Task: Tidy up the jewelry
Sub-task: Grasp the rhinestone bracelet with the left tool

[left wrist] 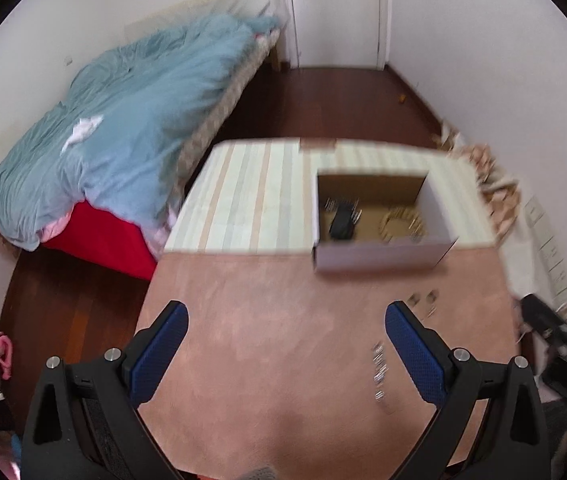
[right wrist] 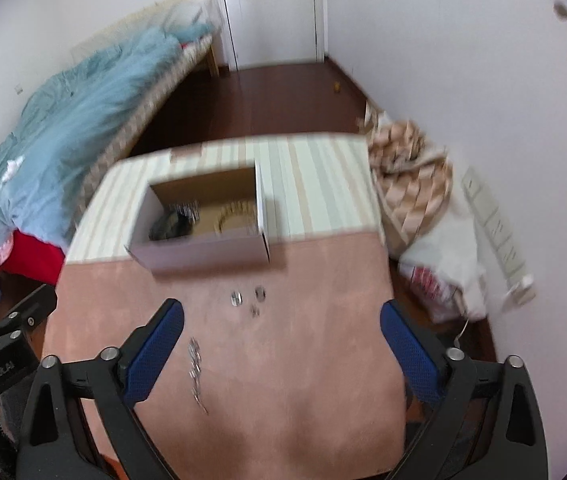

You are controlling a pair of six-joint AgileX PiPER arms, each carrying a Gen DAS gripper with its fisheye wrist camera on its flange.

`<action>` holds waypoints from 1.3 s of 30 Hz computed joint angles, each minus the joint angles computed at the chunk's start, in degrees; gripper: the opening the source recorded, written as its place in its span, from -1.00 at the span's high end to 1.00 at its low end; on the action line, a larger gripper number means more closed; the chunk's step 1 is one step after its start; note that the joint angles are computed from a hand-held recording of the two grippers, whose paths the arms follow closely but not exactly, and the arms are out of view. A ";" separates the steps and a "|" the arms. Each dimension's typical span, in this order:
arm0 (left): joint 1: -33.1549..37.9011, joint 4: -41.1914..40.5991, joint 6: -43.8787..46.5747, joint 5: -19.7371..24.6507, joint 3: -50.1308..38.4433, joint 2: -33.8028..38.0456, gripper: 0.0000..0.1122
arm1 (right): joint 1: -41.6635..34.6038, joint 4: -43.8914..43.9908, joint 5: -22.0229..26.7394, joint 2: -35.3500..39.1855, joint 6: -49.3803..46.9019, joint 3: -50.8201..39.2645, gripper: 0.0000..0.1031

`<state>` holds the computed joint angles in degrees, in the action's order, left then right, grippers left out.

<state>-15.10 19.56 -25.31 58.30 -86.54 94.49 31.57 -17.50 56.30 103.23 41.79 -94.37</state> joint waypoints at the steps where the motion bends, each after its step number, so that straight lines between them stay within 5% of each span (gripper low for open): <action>1: -0.10 -0.05 -0.35 -0.37 1.60 0.46 -0.80 | -0.44 0.99 -0.95 0.00 -0.13 1.61 -0.42; 2: -0.09 -0.67 -0.52 -0.80 3.44 1.10 -0.80 | -1.50 3.22 -1.92 0.46 -1.09 3.58 -0.06; 3: 0.12 -1.61 -0.20 -1.30 4.76 1.61 -0.80 | -2.17 4.51 -2.64 0.73 -1.77 4.84 0.07; 15: -1.85 -17.15 7.09 -7.26 13.59 7.23 -0.77 | -7.48 10.98 -12.90 1.41 -1.29 21.83 0.07; 24: -6.56 -13.21 6.12 -10.42 11.60 12.08 0.07 | -7.92 10.62 -13.92 1.09 0.05 23.32 0.07; 29: -8.47 -13.93 8.77 -10.92 10.67 12.34 0.92 | -8.42 10.99 -13.62 1.75 -0.24 22.33 0.07; 39: 0.97 -21.57 15.08 -9.65 8.75 10.63 0.96 | -9.12 19.18 -16.21 5.62 -9.81 15.56 0.07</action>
